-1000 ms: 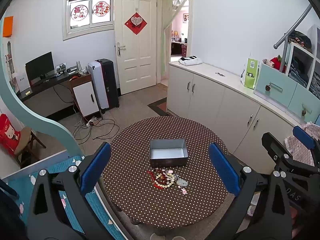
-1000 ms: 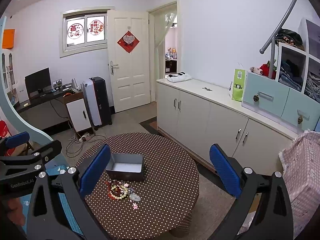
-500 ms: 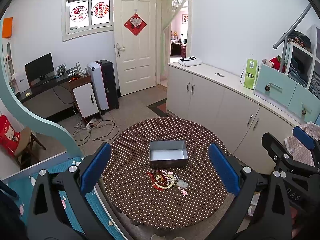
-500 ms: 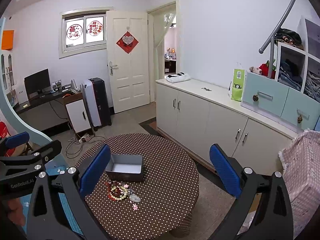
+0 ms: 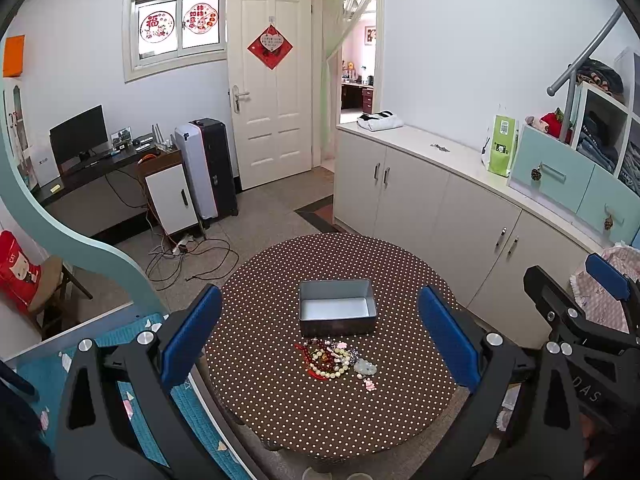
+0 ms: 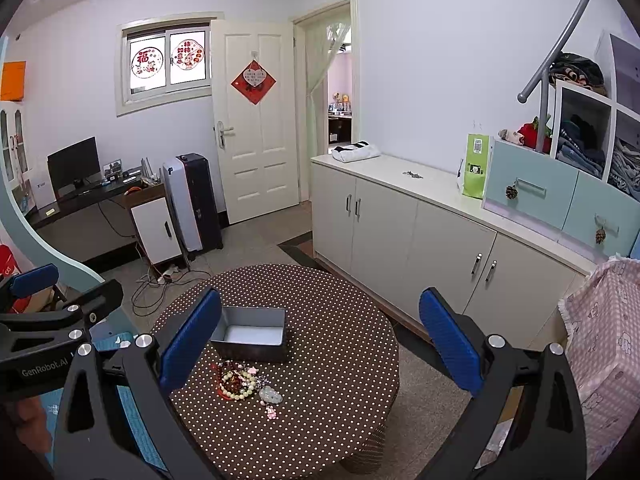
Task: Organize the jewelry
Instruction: 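Move both grippers toward the jewelry pile beside the grey tray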
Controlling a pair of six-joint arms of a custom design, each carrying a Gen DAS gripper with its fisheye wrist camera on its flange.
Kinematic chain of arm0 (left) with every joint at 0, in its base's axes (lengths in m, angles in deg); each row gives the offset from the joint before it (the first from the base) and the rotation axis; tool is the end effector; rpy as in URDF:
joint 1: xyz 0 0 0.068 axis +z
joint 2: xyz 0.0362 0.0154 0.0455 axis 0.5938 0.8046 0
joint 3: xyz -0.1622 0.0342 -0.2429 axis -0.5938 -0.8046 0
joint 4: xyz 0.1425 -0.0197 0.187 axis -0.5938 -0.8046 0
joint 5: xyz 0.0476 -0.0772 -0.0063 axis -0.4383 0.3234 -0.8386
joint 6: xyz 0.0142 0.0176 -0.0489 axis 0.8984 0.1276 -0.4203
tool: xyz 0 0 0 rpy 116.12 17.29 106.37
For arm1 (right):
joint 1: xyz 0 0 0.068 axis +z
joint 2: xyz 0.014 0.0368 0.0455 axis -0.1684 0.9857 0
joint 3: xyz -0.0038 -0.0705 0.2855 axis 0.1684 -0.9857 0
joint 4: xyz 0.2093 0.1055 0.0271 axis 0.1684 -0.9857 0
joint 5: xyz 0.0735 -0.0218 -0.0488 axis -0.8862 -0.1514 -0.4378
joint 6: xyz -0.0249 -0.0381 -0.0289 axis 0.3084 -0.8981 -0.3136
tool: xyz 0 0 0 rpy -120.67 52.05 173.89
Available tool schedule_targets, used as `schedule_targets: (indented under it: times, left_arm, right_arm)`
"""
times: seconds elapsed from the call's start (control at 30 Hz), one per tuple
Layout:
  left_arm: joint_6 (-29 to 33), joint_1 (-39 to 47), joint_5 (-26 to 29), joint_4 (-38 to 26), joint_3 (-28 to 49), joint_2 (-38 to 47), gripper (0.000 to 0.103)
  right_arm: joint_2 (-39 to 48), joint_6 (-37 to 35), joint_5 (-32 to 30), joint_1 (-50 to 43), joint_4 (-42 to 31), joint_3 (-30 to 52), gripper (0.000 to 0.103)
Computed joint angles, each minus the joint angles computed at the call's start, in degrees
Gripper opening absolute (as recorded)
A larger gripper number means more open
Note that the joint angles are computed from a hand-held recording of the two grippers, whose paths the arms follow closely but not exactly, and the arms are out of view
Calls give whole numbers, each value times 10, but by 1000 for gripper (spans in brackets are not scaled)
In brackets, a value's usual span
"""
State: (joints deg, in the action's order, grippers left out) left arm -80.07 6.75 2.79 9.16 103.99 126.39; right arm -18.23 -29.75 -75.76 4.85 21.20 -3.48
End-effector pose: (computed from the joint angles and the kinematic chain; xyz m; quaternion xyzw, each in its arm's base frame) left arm 0.1608 -0.0672 0.4298 -0.1324 0.8786 0.0710 0.4533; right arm 0.2141 0.0594 0.4115 -0.1437 0.8446 0.1062 0.5047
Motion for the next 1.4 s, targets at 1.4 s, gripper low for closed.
schedule_targets:
  times: [1.4]
  left_arm:
    - [93,201,223,48,-119,-16,98]
  right_arm:
    - [60,43,82,90,-60,-14,96]
